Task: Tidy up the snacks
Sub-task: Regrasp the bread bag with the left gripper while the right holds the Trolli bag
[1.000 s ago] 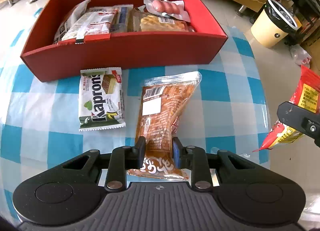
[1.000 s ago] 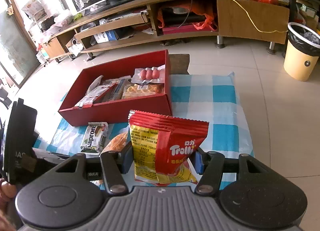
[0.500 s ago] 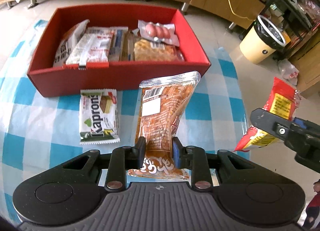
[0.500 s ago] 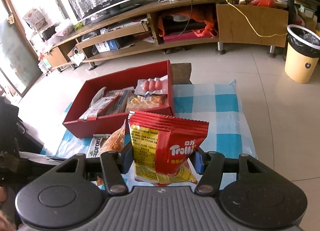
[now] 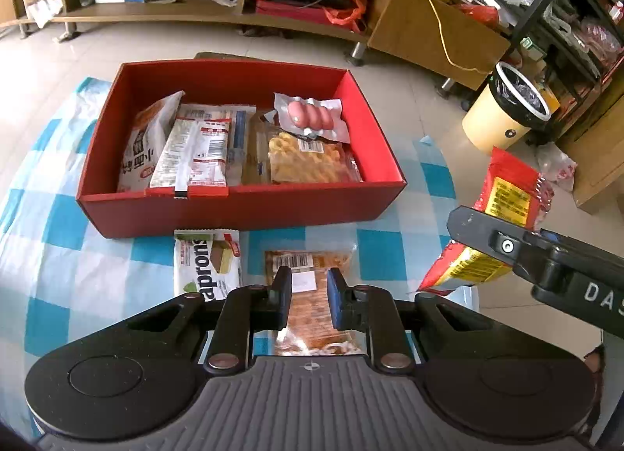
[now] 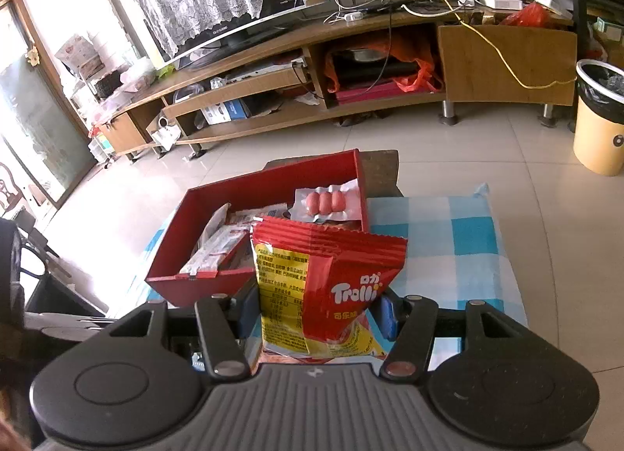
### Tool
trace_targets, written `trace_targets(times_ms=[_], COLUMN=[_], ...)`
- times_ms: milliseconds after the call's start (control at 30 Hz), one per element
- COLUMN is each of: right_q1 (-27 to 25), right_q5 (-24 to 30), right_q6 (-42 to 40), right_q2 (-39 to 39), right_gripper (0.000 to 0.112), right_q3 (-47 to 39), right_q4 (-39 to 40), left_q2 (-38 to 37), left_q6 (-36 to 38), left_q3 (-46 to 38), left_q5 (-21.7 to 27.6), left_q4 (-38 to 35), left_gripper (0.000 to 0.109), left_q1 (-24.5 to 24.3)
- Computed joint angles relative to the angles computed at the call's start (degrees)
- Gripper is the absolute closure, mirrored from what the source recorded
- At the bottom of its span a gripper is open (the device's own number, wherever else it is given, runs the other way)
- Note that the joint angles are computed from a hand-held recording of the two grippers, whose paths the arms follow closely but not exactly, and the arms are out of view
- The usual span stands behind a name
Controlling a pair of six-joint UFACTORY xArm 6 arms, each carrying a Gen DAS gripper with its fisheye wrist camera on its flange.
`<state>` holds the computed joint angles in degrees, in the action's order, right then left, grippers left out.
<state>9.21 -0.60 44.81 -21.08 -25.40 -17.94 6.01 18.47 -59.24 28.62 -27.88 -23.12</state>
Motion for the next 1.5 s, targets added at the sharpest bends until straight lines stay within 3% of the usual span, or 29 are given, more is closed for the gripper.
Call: trace_targets(times_ms=[100, 133, 167, 233, 367, 467, 600, 767, 900, 933, 1000, 1033, 1067, 1133, 1233, 1267, 1333, 1367, 1500], right_q1=[0.6, 0.5, 0.4, 0.0, -0.8, -0.7, -0.4, -0.3, -0.3, -0.2, 0.1, 0.2, 0.3, 0.7, 1.4, 1.6, 1.8, 1.9, 1.4], right_q5=[-0.1, 0.0, 0.1, 0.4, 0.8, 1.0, 0.8, 0.7, 0.7, 0.8, 0.8, 0.8, 0.8, 0.4, 0.1, 0.2, 0.4, 0.5, 0.4], right_q6=[-2.1, -1.3, -1.1, 0.1, 1.4, -1.0, -4.4, -4.7, -4.8, -5.1, -6.7, -7.4, -7.8, -9.6, -11.0, -11.5, -11.9, -12.1, -11.2], right_q2=[1.2, 1.4, 1.5, 1.3, 0.1, -0.8, -1.6, -1.7, -1.6, -1.5, -1.3, -1.2, -1.1, -1.0, -0.7, -0.6, -0.5, -0.5, -1.0], right_gripper=[0.058, 0.058, 0.058, 0.058, 0.058, 0.058, 0.058, 0.058, 0.058, 0.058, 0.058, 0.058, 0.058, 0.058, 0.058, 0.058, 0.058, 0.058, 0.058], right_q3=[-0.7, -0.9, -1.0, -1.0, -0.1, 0.7, 1.4, 1.5, 1.6, 1.6, 1.5, 1.4, 1.3, 1.3, 1.2, 1.1, 1.1, 1.1, 1.4], right_q4=[2.7, 1.6, 1.2, -0.1, -1.2, 1.7, 5.5, 5.7, 5.7, 6.1, 8.0, 8.7, 9.1, 11.2, 12.7, 13.2, 13.7, 13.9, 13.2], left_q2=[0.6, 1.0, 1.4, 2.8, 5.7, 8.1, 8.8, 6.5, 6.1, 6.2, 6.4, 6.6, 6.4, 6.6, 8.4, 9.0, 9.1, 8.7, 7.2], left_q6=[2.8, 1.7, 0.5, -2.4, -2.8, -8.7, -6.9, -3.8, -2.9, -2.0, -3.1, -5.4, -8.1, -11.5, -16.0, -16.7, -17.6, -17.3, -10.6], left_q3=[0.0, 0.2, 0.8, 1.1, -0.2, -0.5, -1.5, -0.1, -0.3, -0.4, -0.6, -0.4, 0.5, 1.3, 0.3, 0.2, 1.1, 1.5, 1.7], left_q5=[2.1, 1.8, 0.8, -0.1, 2.4, 0.7, 2.9, 3.8, 4.8, 5.2, 5.3, 4.4, 2.0, -1.1, -1.8, -1.8, -3.1, -3.3, -1.5], left_q4=[-1.6, -0.3, 1.5, 4.9, 2.0, 8.6, 2.3, -0.5, -1.9, -2.5, -1.7, 0.4, 3.2, 8.5, 15.1, 15.5, 17.5, 18.1, 9.8], left_gripper=[0.059, 0.041, 0.032, 0.033, 0.028, 0.039, 0.048, 0.080, 0.086, 0.082, 0.053, 0.022, 0.012, 0.013, 0.013, 0.023, 0.026, 0.041, 0.050], left_q1=[-0.2, -0.6, -1.2, -2.2, -3.5, -4.4, -3.0, -2.2, -1.8, -1.7, -1.8, -2.0, -2.5, -3.2, -3.7, -3.7, -4.0, -4.1, -3.8])
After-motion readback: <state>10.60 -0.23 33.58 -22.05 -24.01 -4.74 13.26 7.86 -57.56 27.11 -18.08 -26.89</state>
